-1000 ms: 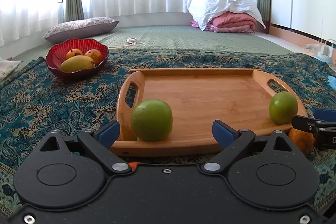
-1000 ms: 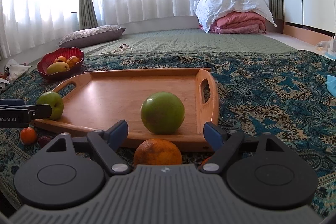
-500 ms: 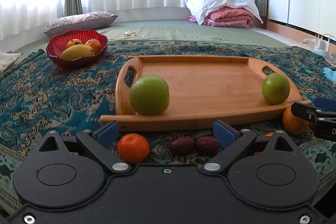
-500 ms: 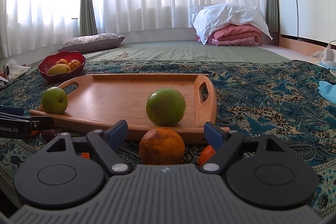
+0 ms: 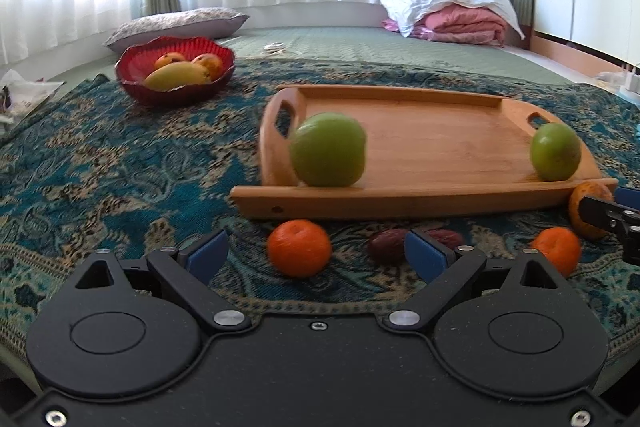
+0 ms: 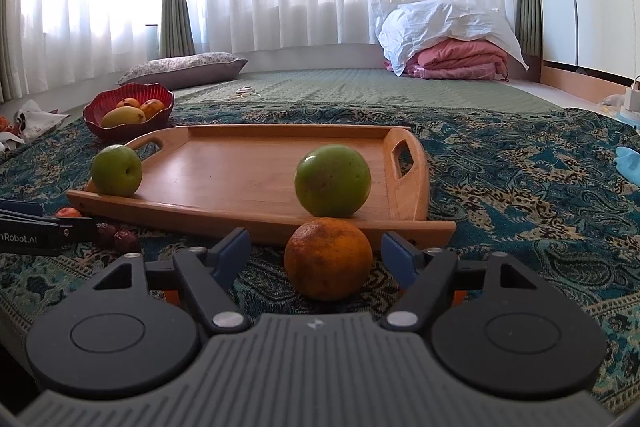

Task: Organize fruits
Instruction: 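Grasp a small tangerine with the left tool while the right tool grasps the large dull orange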

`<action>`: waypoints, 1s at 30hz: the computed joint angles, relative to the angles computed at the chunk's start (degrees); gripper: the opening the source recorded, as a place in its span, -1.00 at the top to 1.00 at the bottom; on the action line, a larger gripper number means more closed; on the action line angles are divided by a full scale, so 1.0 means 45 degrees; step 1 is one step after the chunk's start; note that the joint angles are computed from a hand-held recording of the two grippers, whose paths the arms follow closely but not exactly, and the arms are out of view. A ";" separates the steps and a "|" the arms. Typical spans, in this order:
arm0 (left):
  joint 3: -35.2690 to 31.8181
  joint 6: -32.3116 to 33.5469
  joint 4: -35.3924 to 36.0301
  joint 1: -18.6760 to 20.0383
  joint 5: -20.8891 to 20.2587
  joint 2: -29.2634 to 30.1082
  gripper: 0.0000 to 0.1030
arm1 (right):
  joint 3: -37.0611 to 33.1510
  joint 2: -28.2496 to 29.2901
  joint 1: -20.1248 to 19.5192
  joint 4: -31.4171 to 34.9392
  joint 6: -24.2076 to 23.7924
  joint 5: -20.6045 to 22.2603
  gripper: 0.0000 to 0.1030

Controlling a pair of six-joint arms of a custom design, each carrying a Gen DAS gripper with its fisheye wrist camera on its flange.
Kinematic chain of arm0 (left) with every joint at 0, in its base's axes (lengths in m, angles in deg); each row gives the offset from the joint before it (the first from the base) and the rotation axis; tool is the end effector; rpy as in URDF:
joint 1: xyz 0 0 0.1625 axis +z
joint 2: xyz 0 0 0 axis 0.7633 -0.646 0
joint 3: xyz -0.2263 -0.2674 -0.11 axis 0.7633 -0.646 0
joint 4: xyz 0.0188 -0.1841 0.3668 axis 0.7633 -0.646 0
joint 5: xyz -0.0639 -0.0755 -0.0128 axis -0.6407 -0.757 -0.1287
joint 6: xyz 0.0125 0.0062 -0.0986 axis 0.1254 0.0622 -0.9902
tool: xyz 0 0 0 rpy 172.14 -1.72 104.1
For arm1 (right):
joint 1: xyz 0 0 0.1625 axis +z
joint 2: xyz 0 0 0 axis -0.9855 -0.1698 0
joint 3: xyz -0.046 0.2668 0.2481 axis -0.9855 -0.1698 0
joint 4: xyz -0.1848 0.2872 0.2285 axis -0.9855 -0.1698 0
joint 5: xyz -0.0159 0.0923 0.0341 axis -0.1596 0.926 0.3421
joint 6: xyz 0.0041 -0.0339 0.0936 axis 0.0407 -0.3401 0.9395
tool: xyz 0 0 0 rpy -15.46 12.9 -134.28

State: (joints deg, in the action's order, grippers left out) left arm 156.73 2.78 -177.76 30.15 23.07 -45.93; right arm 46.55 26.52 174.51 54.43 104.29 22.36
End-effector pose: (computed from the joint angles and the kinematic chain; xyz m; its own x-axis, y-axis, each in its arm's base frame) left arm 0.0436 -0.7670 0.1282 -0.6898 0.1382 -0.7107 0.6589 0.5266 -0.5372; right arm 0.1507 -0.7124 -0.0936 -0.7403 0.0347 0.6714 -0.6033 0.4064 -0.6862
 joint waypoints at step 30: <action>-0.0676 -0.0245 0.0686 0.0247 0.0013 0.0296 0.32 | -0.1269 0.0844 -0.0110 0.0848 0.0194 0.0786 -0.09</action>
